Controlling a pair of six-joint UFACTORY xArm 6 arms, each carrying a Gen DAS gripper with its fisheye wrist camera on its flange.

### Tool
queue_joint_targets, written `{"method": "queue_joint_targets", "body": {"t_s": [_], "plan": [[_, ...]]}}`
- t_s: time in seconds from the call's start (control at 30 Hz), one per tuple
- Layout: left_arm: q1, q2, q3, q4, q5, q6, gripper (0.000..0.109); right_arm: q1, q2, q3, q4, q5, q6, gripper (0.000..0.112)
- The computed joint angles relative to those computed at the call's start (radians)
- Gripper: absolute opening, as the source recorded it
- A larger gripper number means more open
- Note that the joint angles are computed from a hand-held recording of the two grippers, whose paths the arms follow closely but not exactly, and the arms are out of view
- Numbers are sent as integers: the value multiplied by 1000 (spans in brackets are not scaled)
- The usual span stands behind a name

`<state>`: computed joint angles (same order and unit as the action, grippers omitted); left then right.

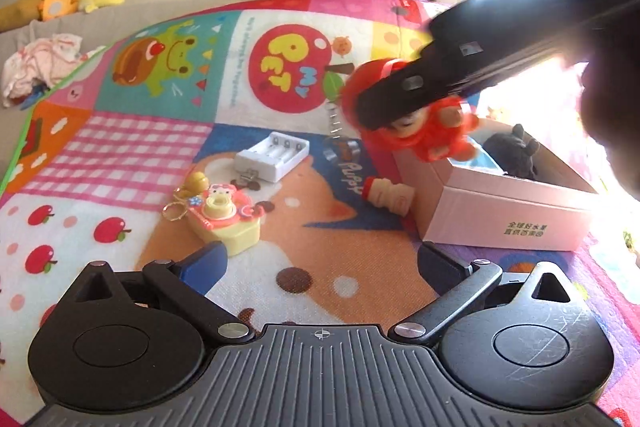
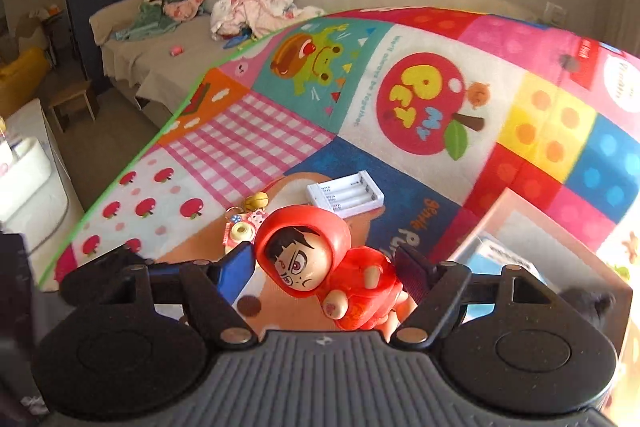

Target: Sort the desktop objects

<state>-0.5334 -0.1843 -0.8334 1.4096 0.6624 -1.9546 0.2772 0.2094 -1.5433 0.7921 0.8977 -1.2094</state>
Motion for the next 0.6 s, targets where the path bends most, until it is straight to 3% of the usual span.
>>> {"method": "queue_joint_targets", "body": {"t_s": [0.2,0.27,0.43,0.6], "plan": [[-13,22,-26,-39,26,45,103,-181,-150,149,33,123,-26,77],[-18,33,-38,-58,42,74,103,-203,-167,199,4,91,-13,77],[-29,42,-53,-89,79,114,103,-207,-169,315,-10,-89,19,78],[-17,43,-72,-157,140,165,103,-239,-205,418,160,-179,-85,88]]}}
